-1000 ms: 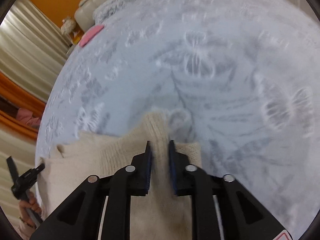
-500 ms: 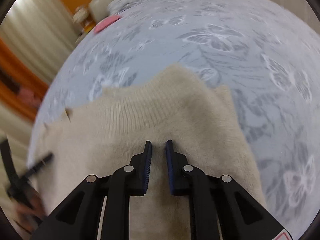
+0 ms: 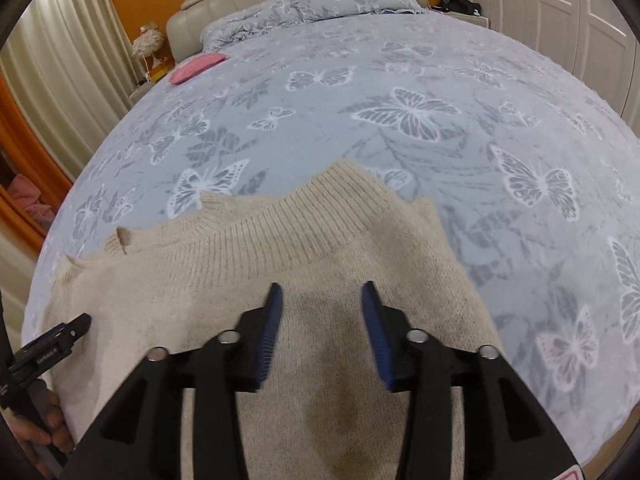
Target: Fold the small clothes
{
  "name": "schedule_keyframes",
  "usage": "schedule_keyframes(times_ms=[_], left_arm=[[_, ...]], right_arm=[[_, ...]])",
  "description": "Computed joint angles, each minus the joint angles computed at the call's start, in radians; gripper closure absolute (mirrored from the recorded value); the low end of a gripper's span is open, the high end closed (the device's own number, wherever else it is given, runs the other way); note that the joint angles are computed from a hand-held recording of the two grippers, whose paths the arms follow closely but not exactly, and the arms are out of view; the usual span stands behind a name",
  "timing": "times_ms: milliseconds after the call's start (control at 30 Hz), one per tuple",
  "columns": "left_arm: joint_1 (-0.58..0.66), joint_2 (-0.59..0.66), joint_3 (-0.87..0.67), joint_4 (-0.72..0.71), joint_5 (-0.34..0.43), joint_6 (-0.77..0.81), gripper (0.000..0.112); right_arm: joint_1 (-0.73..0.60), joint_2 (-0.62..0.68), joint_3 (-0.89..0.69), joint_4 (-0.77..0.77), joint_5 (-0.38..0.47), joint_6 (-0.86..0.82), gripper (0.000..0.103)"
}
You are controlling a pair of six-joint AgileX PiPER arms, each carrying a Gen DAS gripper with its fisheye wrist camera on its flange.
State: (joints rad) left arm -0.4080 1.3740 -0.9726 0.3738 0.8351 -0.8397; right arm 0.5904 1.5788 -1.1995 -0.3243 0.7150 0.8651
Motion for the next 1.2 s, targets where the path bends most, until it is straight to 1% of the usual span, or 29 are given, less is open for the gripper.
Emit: schedule_keyframes(times_ms=[33, 100, 133, 233, 267, 300, 333, 367, 433, 467, 500, 533, 567, 600, 633, 667, 700, 733, 800, 833, 900, 967, 1000, 1033, 1100, 1133, 1167, 1200], left_arm=[[0.0, 0.001, -0.003, 0.0, 0.003, 0.001, 0.028], [-0.001, 0.002, -0.005, 0.001, 0.006, 0.001, 0.028], [-0.003, 0.003, -0.006, 0.003, 0.008, -0.001, 0.028], [-0.009, 0.002, -0.009, 0.012, 0.019, -0.004, 0.028], [-0.013, 0.0, -0.01, 0.02, 0.028, -0.012, 0.028], [-0.018, -0.005, -0.009, 0.032, 0.035, -0.026, 0.028], [-0.022, -0.01, -0.008, 0.038, 0.04, -0.035, 0.028], [-0.023, -0.016, -0.006, 0.042, 0.045, -0.04, 0.028], [-0.017, -0.031, -0.002, 0.034, 0.047, -0.037, 0.028], [-0.012, -0.036, -0.001, 0.028, 0.046, -0.03, 0.028], [-0.012, -0.044, 0.0, 0.019, 0.043, -0.021, 0.028], [-0.017, -0.048, 0.0, 0.017, 0.041, -0.015, 0.028], [-0.027, -0.049, -0.002, 0.015, 0.04, -0.007, 0.028], [-0.038, -0.048, -0.004, 0.011, 0.039, 0.001, 0.028], [-0.048, -0.046, -0.005, 0.005, 0.036, 0.007, 0.028], [-0.061, -0.039, -0.008, -0.004, 0.036, 0.02, 0.028], [-0.073, -0.027, -0.015, 0.003, 0.044, 0.016, 0.028], [-0.087, -0.011, -0.025, 0.02, 0.062, 0.005, 0.028], [-0.074, -0.002, -0.027, 0.02, 0.07, 0.001, 0.026], [-0.06, -0.008, -0.021, 0.015, 0.068, -0.006, 0.026], [-0.012, -0.031, -0.005, -0.002, 0.067, -0.02, 0.026], [0.048, -0.056, 0.014, -0.045, 0.047, 0.006, 0.026], [0.067, -0.064, 0.021, -0.059, 0.041, 0.018, 0.027], [0.069, -0.064, 0.022, -0.06, 0.042, 0.021, 0.027], [0.045, -0.056, 0.014, -0.027, 0.061, 0.0, 0.027], [0.023, -0.049, 0.008, -0.003, 0.076, -0.019, 0.027], [0.004, -0.045, 0.002, 0.017, 0.09, -0.035, 0.027], [-0.009, -0.043, 0.0, 0.03, 0.098, -0.046, 0.027]], right_arm=[[-0.006, 0.009, -0.009, 0.015, 0.011, -0.014, 0.059], [-0.03, 0.04, -0.037, 0.086, 0.032, -0.079, 0.052], [-0.04, 0.05, -0.044, 0.113, 0.037, -0.099, 0.052], [-0.035, 0.044, -0.046, 0.094, 0.048, -0.076, 0.052], [-0.024, 0.039, -0.049, 0.061, 0.06, -0.042, 0.05], [-0.007, 0.027, -0.049, 0.009, 0.072, 0.003, 0.045], [0.003, 0.017, -0.047, -0.019, 0.077, 0.028, 0.029], [0.002, 0.006, -0.041, -0.011, 0.072, 0.025, 0.019], [-0.027, -0.01, -0.025, 0.114, 0.027, -0.077, 0.019], [-0.035, 0.002, -0.039, 0.161, 0.041, -0.122, 0.019], [-0.03, 0.009, -0.05, 0.168, 0.052, -0.134, 0.019], [-0.023, 0.011, -0.057, 0.171, 0.05, -0.148, 0.023], [-0.014, 0.011, -0.061, 0.168, 0.049, -0.151, 0.035], [-0.001, 0.023, -0.08, 0.17, 0.063, -0.168, 0.043], [0.002, 0.039, -0.097, 0.197, 0.072, -0.203, 0.061], [0.0, 0.056, -0.113, 0.24, 0.076, -0.248, 0.075], [-0.001, 0.069, -0.121, 0.273, 0.075, -0.279, 0.082], [-0.002, 0.086, -0.133, 0.296, 0.082, -0.302, 0.091], [-0.011, 0.123, -0.163, 0.291, 0.114, -0.291, 0.1], [-0.023, 0.12, -0.154, 0.277, 0.107, -0.255, 0.103], [-0.08, 0.093, -0.107, 0.274, 0.087, -0.169, 0.103], [-0.165, 0.046, -0.024, 0.394, 0.02, -0.191, 0.103], [-0.184, 0.034, -0.008, 0.433, 0.007, -0.215, 0.103], [-0.183, 0.028, -0.006, 0.432, 0.008, -0.217, 0.103], [-0.151, 0.015, -0.022, 0.368, 0.021, -0.183, 0.103], [-0.128, -0.001, -0.024, 0.323, 0.021, -0.155, 0.096], [-0.113, -0.013, -0.024, 0.287, 0.023, -0.13, 0.094], [-0.099, -0.023, -0.028, 0.253, 0.037, -0.104, 0.094]])
